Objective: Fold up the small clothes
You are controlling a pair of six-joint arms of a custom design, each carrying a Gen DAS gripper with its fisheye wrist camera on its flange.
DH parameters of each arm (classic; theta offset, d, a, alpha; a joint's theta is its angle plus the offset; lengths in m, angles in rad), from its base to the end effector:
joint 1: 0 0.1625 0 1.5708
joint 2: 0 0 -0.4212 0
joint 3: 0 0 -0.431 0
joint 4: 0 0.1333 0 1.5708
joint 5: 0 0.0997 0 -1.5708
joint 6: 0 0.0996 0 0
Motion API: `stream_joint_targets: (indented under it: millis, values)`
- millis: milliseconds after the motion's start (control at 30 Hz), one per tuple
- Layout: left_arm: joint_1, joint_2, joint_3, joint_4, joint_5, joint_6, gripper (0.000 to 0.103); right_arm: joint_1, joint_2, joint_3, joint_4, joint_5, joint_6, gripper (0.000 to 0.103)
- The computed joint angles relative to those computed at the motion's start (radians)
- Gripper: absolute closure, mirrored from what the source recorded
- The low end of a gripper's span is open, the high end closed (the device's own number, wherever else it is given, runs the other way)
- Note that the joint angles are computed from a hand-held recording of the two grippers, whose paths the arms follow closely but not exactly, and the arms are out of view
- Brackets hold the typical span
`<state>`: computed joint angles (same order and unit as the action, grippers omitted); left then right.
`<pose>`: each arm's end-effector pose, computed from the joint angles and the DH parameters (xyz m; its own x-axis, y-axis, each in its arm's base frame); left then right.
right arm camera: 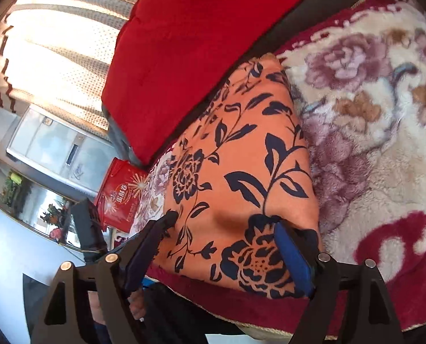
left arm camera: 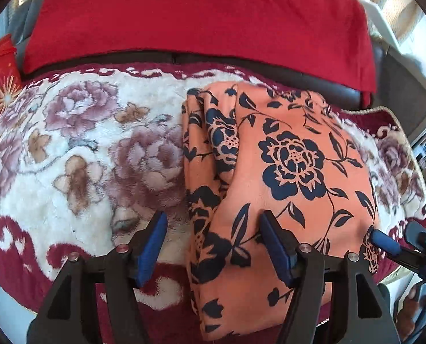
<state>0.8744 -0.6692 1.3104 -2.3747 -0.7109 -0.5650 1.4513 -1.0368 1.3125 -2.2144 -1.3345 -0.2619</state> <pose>-0.3432 -0.7359 0.1180 -0.8282 -0.1313 -0.5448 0.2244 0.8131 -0.5372 0.0653 -0.7702 0.3532 -0.9709 -0.2087 -0.1179 -0.1451 0.9032 -0.4039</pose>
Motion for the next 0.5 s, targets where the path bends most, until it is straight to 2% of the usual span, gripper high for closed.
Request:
stream_joint_targets:
  millis: [133, 267, 367, 500]
  values:
    - [-0.008, -0.009, -0.001, -0.017, 0.011, 0.014, 0.035, 0.003, -0.01, -0.013, -0.01, -0.014, -0.024, 0.019]
    - [-0.015, -0.002, -0.021, -0.008, 0.039, 0.04, 0.035, -0.007, 0.008, -0.049, -0.02, -0.023, 0.013, 0.019]
    - [-0.013, -0.01, -0.018, -0.026, 0.008, 0.056, 0.035, -0.013, 0.018, -0.065, -0.018, -0.029, 0.021, 0.019]
    - [0.004, -0.039, 0.032, -0.172, -0.086, 0.084, 0.017, -0.01, 0.045, -0.107, 0.013, -0.04, 0.011, 0.019]
